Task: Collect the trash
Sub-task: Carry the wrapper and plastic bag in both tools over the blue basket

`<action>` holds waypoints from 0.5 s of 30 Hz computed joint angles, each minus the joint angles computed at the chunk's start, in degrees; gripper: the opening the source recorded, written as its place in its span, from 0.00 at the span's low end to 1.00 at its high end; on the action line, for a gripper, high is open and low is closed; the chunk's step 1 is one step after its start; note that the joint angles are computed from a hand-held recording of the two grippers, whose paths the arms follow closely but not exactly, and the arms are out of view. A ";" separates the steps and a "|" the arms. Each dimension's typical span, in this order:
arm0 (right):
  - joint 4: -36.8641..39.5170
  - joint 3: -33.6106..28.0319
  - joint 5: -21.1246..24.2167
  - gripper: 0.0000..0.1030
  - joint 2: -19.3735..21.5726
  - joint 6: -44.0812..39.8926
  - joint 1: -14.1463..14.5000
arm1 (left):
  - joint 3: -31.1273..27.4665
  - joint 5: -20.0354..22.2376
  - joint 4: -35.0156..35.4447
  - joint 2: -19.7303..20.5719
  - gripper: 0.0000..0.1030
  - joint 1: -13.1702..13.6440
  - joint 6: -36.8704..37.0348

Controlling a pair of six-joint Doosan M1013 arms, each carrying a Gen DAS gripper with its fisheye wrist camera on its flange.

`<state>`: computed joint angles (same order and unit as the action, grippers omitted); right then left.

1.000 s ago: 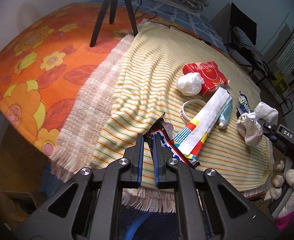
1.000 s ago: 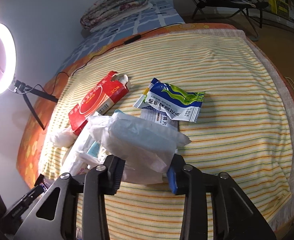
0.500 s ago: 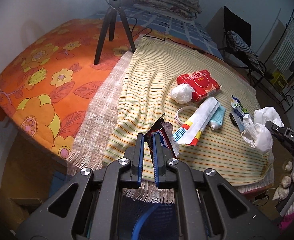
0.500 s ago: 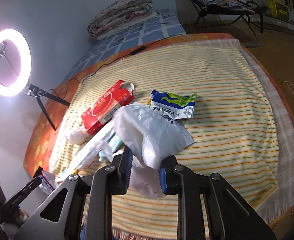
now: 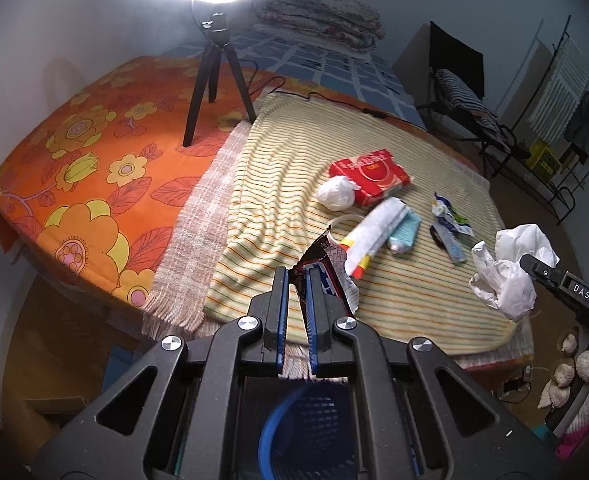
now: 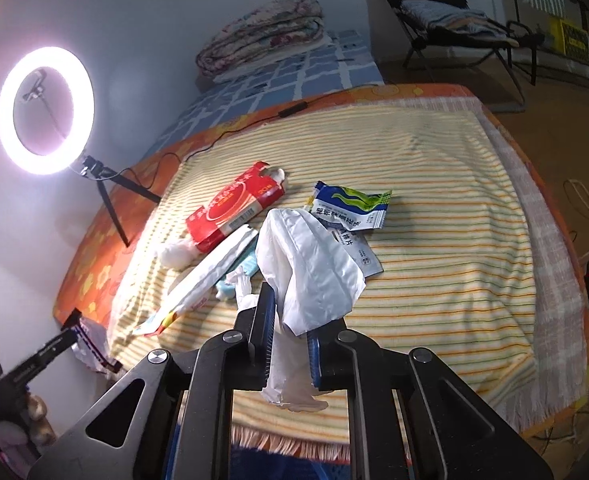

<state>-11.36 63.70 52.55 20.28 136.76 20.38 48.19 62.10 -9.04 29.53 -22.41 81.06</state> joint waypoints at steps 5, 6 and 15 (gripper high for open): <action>2.05 1.66 -1.56 0.12 -1.84 -2.12 0.66 | 2.10 0.40 -2.13 -1.52 0.06 -0.43 2.25; 2.49 1.88 -1.74 0.12 -2.07 -2.70 0.78 | 2.58 0.64 -2.34 -1.75 0.06 -0.65 2.72; 8.53 5.29 -1.74 0.12 -4.50 -8.26 2.55 | 7.95 3.01 -3.52 -3.48 0.06 -2.59 6.06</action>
<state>-2.84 68.99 50.81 15.78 128.50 22.93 56.14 65.12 -12.56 26.05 -25.00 87.12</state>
